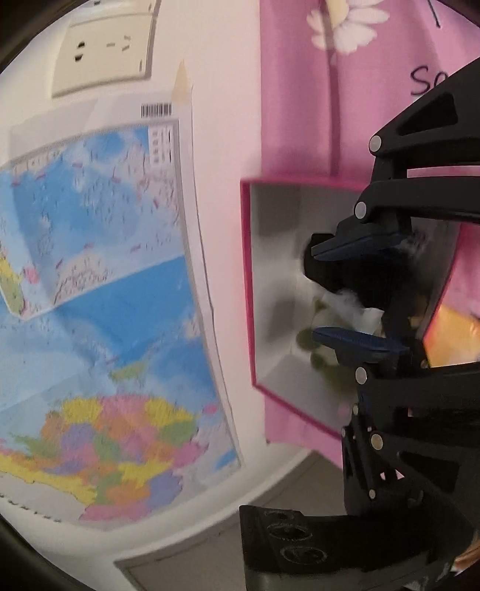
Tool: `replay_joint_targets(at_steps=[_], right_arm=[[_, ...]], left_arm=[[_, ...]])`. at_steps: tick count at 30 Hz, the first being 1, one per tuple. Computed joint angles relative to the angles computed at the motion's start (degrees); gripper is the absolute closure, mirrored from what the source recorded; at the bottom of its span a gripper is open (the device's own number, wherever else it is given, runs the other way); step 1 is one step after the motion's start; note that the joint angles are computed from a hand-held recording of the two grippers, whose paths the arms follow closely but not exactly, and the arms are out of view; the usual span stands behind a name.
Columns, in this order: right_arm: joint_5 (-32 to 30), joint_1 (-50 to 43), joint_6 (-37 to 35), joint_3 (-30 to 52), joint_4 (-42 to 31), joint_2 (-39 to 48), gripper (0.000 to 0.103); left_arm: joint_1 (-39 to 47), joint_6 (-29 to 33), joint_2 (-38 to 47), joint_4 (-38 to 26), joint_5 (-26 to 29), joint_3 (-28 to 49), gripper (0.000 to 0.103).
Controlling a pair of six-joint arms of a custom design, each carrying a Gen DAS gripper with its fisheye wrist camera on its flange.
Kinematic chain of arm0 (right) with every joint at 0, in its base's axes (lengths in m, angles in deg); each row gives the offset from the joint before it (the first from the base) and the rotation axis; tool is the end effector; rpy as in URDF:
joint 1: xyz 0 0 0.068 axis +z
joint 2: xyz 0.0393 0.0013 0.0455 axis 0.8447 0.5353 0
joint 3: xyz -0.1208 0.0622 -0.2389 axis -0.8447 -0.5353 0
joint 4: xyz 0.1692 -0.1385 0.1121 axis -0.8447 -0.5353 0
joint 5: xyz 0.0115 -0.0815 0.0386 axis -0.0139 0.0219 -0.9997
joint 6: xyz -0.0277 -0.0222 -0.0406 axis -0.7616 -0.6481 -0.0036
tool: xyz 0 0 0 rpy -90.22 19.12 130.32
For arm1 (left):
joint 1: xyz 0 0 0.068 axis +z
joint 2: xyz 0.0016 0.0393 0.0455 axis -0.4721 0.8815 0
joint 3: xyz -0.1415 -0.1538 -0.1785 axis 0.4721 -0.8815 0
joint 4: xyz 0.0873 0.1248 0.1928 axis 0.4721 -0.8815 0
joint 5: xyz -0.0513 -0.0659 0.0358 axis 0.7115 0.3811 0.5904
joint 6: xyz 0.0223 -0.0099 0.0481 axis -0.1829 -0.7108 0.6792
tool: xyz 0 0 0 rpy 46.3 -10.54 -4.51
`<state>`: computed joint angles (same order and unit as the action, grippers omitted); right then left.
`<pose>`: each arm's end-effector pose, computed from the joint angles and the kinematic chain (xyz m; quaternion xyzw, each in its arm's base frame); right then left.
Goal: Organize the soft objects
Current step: 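Carry the black scrunchie into the pink box and open the left tool, then withdraw the left tool from the box toward the remaining items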
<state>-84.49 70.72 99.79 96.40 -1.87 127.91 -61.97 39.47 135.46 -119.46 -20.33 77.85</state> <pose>0.2226 0.0534 0.2773 0.1232 0.8777 0.1895 0.4225 0.2780 -0.1952 0.2833 0.3096 0.8849 -0.1930 0.2895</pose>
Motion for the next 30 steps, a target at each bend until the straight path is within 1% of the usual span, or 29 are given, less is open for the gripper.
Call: replay_joint_targets(at_steps=[3, 7, 10, 16, 18, 20, 22, 24, 27, 30], right_arm=[[0.82, 0.11, 0.12, -1.52, -1.15, -2.67, 0.064], [2.31, 1.17, 0.17, -3.30, -3.66, -7.33, 0.063], [3.09, 2.53, 0.89, -3.83, -5.03, -9.92, 0.062], [3.94, 5.35, 3.29, -6.55, -8.08, -18.70, 0.057], [3.68, 6.65, 3.79, -7.22, -9.38, -21.70, 0.054], [4.43, 9.32, 5.01, -8.02, -10.87, -24.70, 0.051], [3.68, 11.16, 5.86, -8.72, -12.14, -26.73, 0.050], [4.71, 14.91, 7.65, -9.60, -13.94, -28.80, 0.050], [7.20, 21.36, 10.65, -10.99, -15.45, -30.41, 0.049], [10.63, 28.93, 13.73, -12.39, -15.82, -29.26, 0.049]], left_arm=[[0.91, 0.62, -1.72, 0.66, 1.38, -2.17, 0.065], [0.82, 1.47, -5.51, 1.63, 1.58, -5.71, 0.065], [1.43, 2.83, -9.07, 2.22, 2.82, -9.06, 0.065], [3.22, 5.74, -18.09, 1.68, 7.82, -15.87, 0.064], [4.39, 6.80, -21.42, 0.99, 9.98, -18.15, 0.061], [5.43, 7.51, -24.22, 0.34, 11.52, -20.33, 0.059], [6.69, 8.66, -26.46, -0.82, 13.03, -22.32, 0.059], [7.77, 9.34, -28.38, -1.60, 13.95, -24.71, 0.059], [8.68, 10.00, -30.36, -2.41, 14.31, -28.44, 0.059], [9.23, 10.25, -30.88, -2.64, 14.41, -31.87, 0.059]])
